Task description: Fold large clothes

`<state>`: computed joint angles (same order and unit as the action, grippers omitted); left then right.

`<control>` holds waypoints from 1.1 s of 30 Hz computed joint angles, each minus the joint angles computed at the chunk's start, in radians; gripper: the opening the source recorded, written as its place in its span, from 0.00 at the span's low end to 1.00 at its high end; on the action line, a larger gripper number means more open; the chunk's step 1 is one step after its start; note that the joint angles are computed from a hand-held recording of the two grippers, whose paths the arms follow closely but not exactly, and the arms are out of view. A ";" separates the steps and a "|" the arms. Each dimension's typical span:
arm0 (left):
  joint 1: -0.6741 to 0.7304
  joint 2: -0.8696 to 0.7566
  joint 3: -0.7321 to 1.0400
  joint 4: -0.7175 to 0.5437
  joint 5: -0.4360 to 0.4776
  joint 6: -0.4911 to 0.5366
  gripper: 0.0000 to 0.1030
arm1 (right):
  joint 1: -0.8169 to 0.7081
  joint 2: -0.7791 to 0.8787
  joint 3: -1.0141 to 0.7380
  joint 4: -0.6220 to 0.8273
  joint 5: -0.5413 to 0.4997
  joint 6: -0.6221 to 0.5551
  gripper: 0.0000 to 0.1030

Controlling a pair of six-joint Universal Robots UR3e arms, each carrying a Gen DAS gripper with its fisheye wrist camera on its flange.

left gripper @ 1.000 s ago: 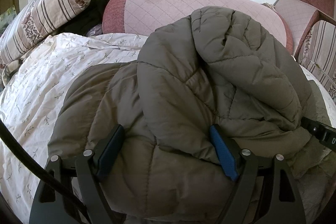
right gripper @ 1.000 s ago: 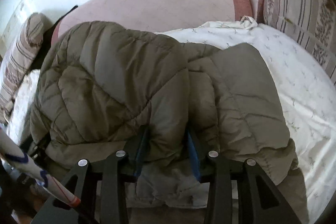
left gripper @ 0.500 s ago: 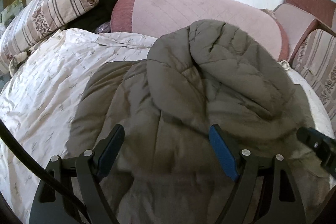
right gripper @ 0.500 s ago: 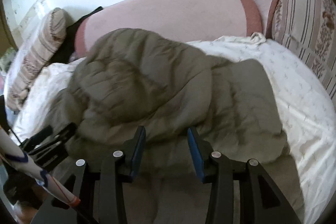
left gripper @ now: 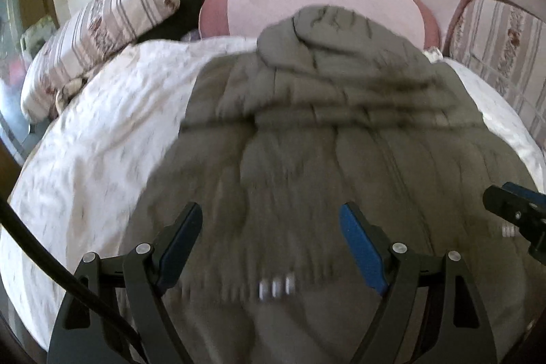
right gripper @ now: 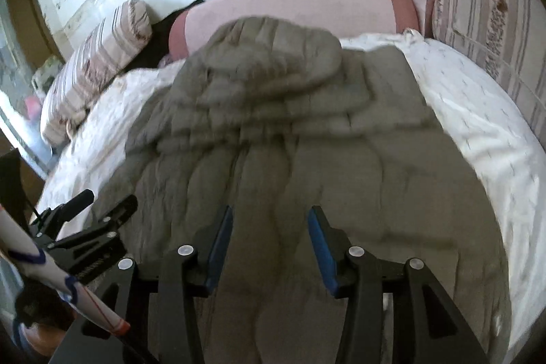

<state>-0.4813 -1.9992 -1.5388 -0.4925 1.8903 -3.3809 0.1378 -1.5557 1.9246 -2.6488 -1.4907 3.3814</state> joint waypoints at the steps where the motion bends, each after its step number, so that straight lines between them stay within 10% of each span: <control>1: -0.013 0.032 -0.058 0.013 0.015 -0.011 0.80 | 0.010 -0.024 0.032 -0.002 -0.015 0.000 0.49; 21: -0.060 0.147 -0.405 0.148 0.108 -0.118 0.93 | 0.238 -0.135 0.326 -0.080 -0.297 0.085 0.64; 33: -0.103 0.097 -0.437 0.278 0.195 -0.128 0.95 | 0.209 -0.166 0.460 -0.265 -0.264 0.015 0.69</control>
<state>-0.5843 -1.9020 -1.9753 -0.2142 2.0848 -3.5091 0.3468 -1.7219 2.3851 -2.9134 -1.7545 3.3961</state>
